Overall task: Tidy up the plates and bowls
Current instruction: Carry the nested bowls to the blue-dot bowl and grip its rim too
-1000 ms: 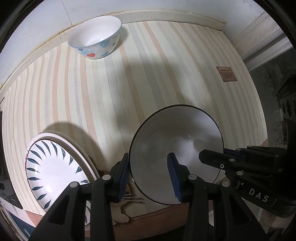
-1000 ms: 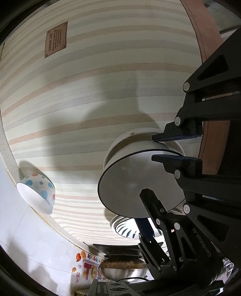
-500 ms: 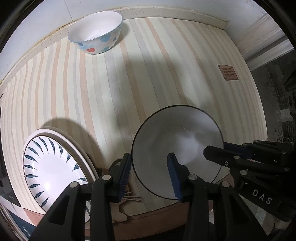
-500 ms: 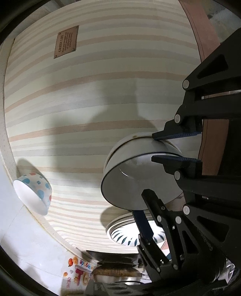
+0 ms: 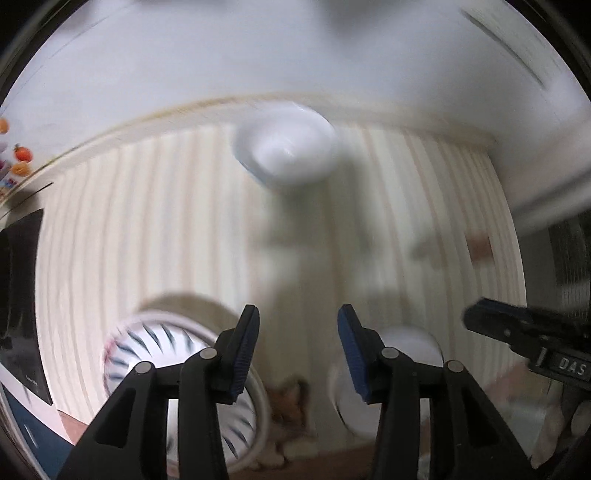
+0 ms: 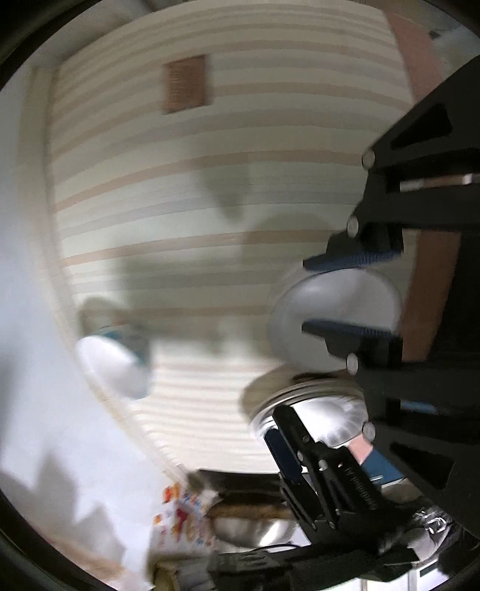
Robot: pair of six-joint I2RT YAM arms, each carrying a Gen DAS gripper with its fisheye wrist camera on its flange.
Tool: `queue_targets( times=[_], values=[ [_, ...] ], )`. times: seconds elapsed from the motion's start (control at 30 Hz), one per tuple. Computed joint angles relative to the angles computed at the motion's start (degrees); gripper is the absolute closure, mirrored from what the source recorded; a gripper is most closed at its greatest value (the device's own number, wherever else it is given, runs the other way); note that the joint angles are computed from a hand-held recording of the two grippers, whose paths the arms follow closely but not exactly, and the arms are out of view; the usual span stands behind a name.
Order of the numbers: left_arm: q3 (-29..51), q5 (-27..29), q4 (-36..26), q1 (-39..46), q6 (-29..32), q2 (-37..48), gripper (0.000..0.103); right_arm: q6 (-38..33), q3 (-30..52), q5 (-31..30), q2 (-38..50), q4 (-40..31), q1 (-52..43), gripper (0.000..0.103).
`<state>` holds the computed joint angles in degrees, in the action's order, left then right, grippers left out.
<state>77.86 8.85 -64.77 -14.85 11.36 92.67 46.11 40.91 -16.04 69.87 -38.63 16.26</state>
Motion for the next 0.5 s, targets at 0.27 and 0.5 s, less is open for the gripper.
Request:
queue_targets(
  times=[0.27,0.5],
  values=[
    [25.0,0.3,-1.0,3.4,-6.0,24.9,0.061,-10.9,16.7,-3.0,22.3,7.0,-11.2,0.061],
    [44.2,1.8,-7.8,2.2,-8.4,41.8,0.062,-15.0,38.5,-2.2,45.4,6.6,-11.2,0.061]
  ],
)
